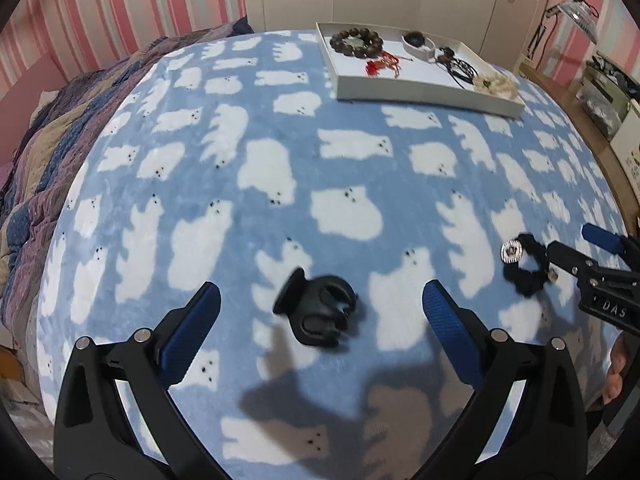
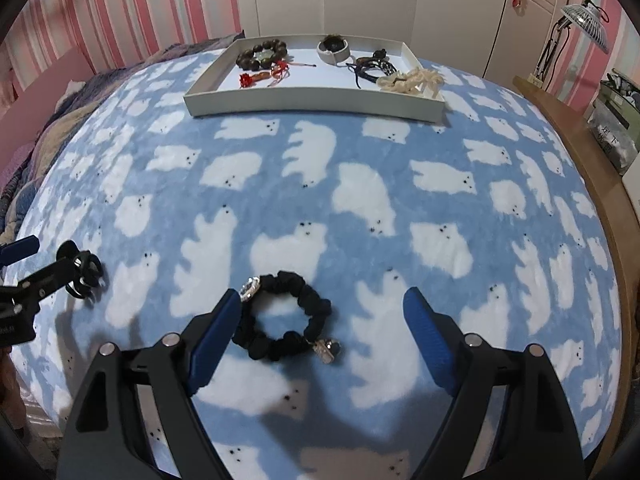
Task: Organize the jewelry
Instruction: 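Move the left tool to the black claw clip while the right tool approaches the black scrunchie, then close the left tool on the claw clip while the right tool grasps the black scrunchie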
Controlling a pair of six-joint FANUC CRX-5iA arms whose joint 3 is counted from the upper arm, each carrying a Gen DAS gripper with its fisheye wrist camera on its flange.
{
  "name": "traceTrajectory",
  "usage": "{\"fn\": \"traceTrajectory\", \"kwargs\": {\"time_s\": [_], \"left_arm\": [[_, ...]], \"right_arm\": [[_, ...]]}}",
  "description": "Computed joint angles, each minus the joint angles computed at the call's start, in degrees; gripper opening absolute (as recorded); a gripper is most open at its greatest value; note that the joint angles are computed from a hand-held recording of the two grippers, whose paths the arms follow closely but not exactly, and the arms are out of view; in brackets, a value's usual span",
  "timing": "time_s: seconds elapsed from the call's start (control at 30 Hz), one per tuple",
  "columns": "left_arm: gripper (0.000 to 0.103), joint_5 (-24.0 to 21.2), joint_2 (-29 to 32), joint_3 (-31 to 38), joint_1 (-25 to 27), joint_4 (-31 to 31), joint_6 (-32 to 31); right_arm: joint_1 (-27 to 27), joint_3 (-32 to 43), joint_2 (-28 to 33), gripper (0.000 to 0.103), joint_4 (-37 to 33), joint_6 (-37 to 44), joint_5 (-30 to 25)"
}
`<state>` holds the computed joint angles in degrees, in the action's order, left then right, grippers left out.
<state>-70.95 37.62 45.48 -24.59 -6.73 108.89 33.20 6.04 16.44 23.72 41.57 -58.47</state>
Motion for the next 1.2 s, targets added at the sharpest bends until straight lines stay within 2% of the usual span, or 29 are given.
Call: {"fn": "traceTrajectory", "kwargs": {"time_s": [0.13, 0.27, 0.43, 0.6, 0.93, 1.0, 1.07, 1.2], "left_arm": [[0.1, -0.54, -0.05, -0.88, -0.02, 1.24, -0.64], [0.1, -1.57, 0.77, -0.37, -0.3, 1.57, -1.62], [0.1, -2.67, 2.1, 0.86, -0.23, 2.02, -1.91], [0.098, -2.99, 2.72, 1.13, -0.09, 2.49, -2.02], [0.089, -3.65, 3.66, 1.26, 0.41, 4.35, -3.12], [0.087, -3.73, 3.97, 1.49, 0.52, 4.42, -3.05], [0.082, -4.07, 4.42, 2.02, 0.63, 4.46, -3.02], [0.076, -5.09, 5.44, 3.3, 0.82, 4.69, -2.93]], "right_arm": [[-0.05, 0.58, 0.41, 0.082, -1.06, 0.62, -1.15], [-0.7, 2.21, 1.46, 0.066, -3.75, 2.27, -2.71], [-1.15, 2.61, 2.1, 0.064, -5.01, 2.84, -2.92], [-1.78, 3.32, 3.01, 0.054, -6.96, 3.93, -3.46], [-1.99, 3.92, 3.88, 0.036, -8.16, 5.38, -3.31], [-2.08, 3.93, 3.88, 0.026, -8.5, 5.71, -2.76], [-1.96, 3.81, 3.86, 0.02, -8.36, 5.97, -2.35], [-1.75, 3.62, 3.88, 0.016, -7.86, 6.16, -1.96]]}}
